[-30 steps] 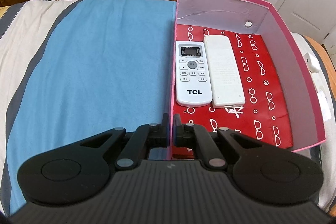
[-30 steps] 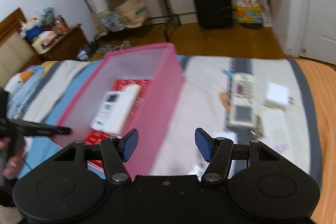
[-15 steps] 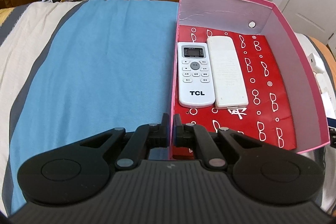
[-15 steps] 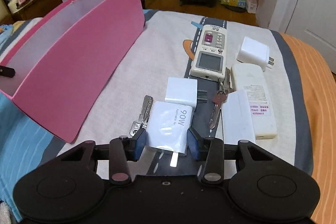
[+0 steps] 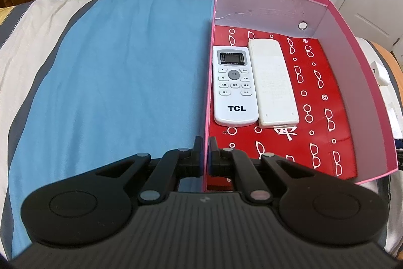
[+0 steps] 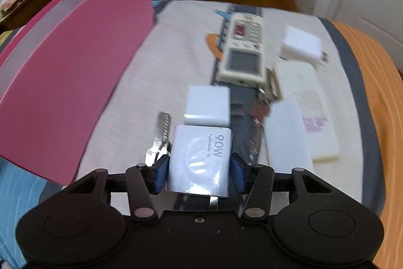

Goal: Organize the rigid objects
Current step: 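Grasp the white square charger with the right tool, then set the square charger into the box beside the white remote, open right tool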

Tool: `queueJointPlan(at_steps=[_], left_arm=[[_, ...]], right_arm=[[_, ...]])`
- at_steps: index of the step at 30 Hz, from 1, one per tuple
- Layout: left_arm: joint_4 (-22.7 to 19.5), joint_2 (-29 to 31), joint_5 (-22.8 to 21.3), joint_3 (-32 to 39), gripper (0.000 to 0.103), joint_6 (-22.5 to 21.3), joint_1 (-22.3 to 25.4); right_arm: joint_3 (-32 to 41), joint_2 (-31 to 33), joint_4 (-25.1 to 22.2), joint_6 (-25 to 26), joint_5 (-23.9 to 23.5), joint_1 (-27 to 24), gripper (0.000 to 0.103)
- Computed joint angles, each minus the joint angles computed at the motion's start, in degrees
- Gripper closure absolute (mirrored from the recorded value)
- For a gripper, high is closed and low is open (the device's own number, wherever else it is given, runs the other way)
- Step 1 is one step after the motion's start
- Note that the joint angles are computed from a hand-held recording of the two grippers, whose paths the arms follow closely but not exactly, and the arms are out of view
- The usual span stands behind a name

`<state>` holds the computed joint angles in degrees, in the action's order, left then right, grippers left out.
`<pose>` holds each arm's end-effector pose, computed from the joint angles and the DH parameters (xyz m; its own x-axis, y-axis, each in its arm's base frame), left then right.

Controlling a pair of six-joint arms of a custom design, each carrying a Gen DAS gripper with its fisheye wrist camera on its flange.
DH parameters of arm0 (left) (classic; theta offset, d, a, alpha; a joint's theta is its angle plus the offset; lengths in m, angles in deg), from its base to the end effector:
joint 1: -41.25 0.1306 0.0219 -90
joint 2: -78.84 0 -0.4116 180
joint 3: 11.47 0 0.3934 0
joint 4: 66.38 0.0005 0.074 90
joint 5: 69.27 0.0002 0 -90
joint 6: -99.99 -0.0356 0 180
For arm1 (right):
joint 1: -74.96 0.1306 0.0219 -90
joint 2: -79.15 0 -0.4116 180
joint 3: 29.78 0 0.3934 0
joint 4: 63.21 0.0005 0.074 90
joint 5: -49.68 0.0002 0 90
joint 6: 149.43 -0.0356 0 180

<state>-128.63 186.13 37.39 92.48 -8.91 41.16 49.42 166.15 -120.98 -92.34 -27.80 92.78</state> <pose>0.5814 -0.0116 0.4022 -0.8227 0.3116 -0.4755 0.4085 0.9057 -0.1131 0.4166 0.1253 0.3891 -0.8436 0.2859 -0.4544 0.2918 0.9547 0.0590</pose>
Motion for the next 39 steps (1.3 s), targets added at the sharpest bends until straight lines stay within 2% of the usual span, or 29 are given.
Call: queueJointPlan(at_steps=[5,10,13,18,25,29,33,35,39], left_arm=[[-0.5,0.3,0.4,0.4,0.1,0.1,0.1],[-0.5,0.2,0.3,0.4,0.1,0.1,0.1],[-0.8,0.3,0.3,0.6,0.1,0.3,0.1],[-1.0,0.3,0.7,0.7,0.1,0.6,0.3],[-1.0,0.3,0.7,0.7,0.1,0.5,0.3],[-0.6,0.1,0.6,0.5,0.1,0.5,0.3],[0.2,-0.4,-0.3,-0.2,0.1,-0.3,-0.1],[0.5,-0.6,-0.8,-0.5,0.1,-0.5,-0.2],[0.5,-0.7,-0.4,-0.6,0.1,-0.6,-0.1]], right_arm=[[-0.5,-1.3,-2.3,-3.6,-2.6,-0.1,0.046],[-0.5,-0.5,-1.1,-3.3,-2.4,-0.6,0.045],[-1.5,-0.1,1.5,-1.0,1.1,0.3,0.045],[-2.1,-1.4,1.5,-1.4,7.3,3.5,0.047],[-1.5,-7.5,8.1,0.0,10.9,6.2,0.047],[3.7,-6.7,10.8,4.0,8.1,6.7,0.047],[12.7,-1.0,11.1,9.4,2.3,6.9,0.047],[17.3,3.0,9.5,10.3,-0.4,6.8,0.047],[28.5,13.4,1.8,13.8,-4.1,6.6,0.047]])
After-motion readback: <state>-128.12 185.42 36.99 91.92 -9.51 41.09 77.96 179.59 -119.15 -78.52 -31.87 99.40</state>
